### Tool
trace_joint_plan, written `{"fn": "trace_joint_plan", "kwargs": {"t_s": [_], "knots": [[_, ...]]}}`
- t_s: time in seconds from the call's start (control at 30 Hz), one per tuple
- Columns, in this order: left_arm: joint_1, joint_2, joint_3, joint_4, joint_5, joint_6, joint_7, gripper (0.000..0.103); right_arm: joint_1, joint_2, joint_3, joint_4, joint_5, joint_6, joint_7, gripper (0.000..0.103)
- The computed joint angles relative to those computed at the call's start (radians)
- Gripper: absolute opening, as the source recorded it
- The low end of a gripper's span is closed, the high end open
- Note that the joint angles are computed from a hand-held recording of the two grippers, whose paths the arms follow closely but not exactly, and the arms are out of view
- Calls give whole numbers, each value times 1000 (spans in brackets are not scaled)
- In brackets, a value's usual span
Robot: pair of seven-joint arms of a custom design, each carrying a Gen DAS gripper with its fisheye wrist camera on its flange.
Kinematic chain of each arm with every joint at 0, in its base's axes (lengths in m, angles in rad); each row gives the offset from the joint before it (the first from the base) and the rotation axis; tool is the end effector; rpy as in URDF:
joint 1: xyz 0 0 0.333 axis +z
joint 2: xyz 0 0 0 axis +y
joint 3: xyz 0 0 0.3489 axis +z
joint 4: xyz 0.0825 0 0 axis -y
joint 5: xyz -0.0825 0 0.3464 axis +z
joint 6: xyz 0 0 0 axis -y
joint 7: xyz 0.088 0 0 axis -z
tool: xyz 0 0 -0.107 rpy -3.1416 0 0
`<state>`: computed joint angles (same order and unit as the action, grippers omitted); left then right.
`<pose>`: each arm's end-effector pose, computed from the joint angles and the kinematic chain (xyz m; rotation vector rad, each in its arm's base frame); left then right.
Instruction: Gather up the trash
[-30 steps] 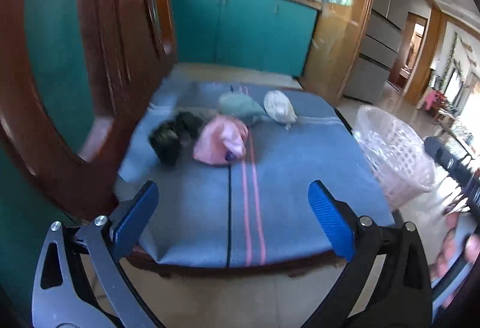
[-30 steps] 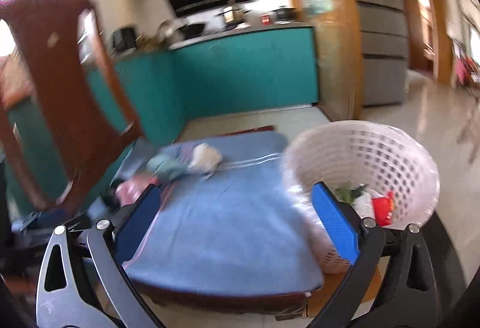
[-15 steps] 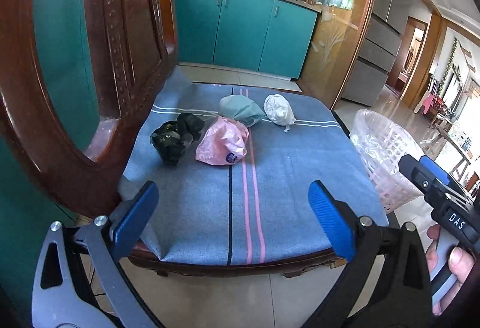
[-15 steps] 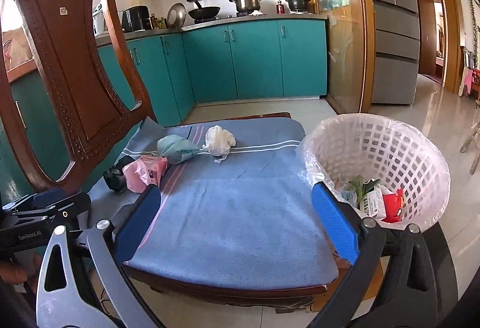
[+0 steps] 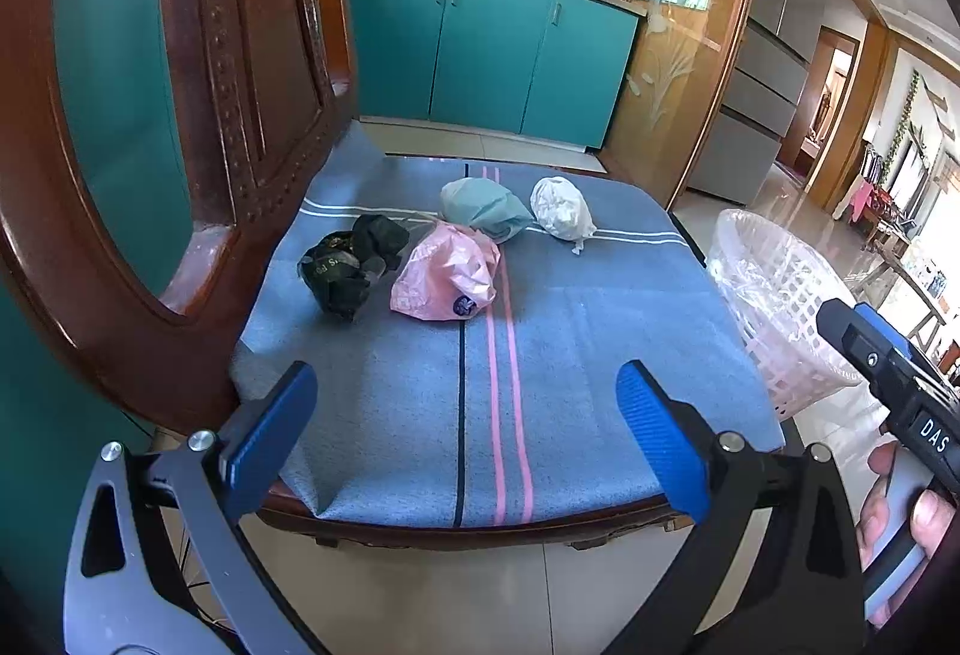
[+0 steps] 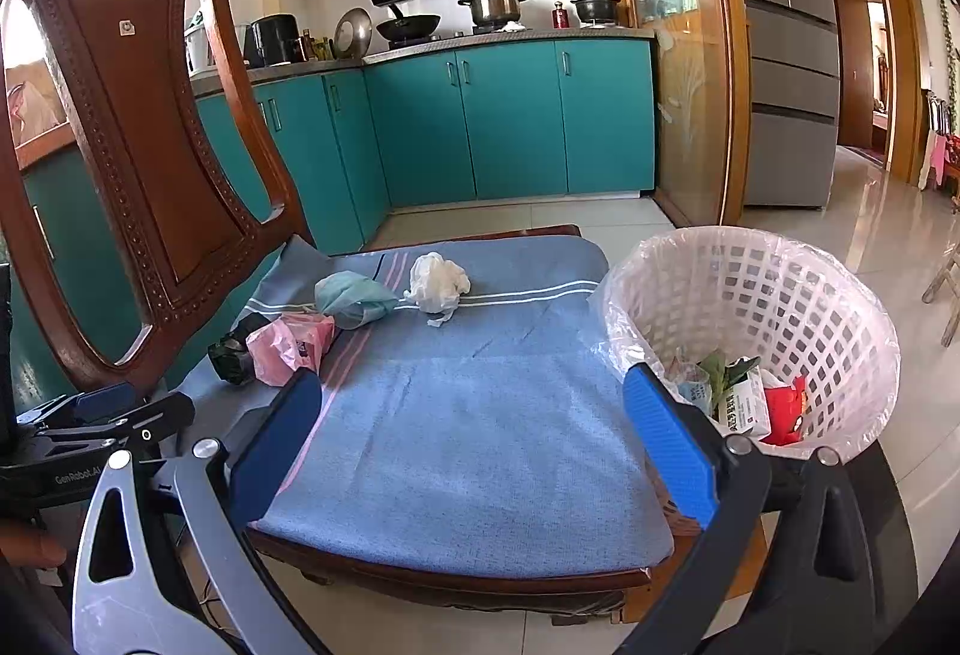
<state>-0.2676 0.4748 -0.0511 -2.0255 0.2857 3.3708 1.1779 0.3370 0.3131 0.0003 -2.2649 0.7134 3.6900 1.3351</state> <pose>0.6007 -0.2260 0.3741 -1.5952 1.9862 -1.0462 0.5461 0.1007 0.4052 -1.3652 1.7648 -0.8459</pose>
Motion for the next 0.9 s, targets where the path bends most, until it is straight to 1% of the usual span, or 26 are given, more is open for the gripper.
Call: {"fn": "trace_joint_plan", "kwargs": {"t_s": [0.2,0.43,0.67,0.73,0.77,0.8,0.83,0.87,0.9], "knots": [[-14,7,15,7,-6,-9,3,99,-1,-1,0,1,-2,-5,1,98],[-10,12,11,13,-2,-8,4,99,4,-2,-3,2,3,-8,-6,98],[-28,23,35,32,-8,-15,9,99,8,-2,-5,10,12,-23,-12,98],[7,41,-2,68,7,-44,15,99,13,1,-9,18,18,-36,-20,98],[16,50,-11,88,15,-59,20,99,16,3,-11,24,21,-46,-24,98],[13,60,-8,110,20,-74,22,99,12,4,-8,26,13,-51,-19,98],[31,78,-31,143,29,-97,30,97,6,6,-4,29,1,-53,-12,98],[60,92,-66,166,41,-113,42,94,8,10,-7,36,0,-53,-13,98],[72,110,-85,197,53,-138,56,90,15,20,-16,54,6,-58,-21,98]]}}
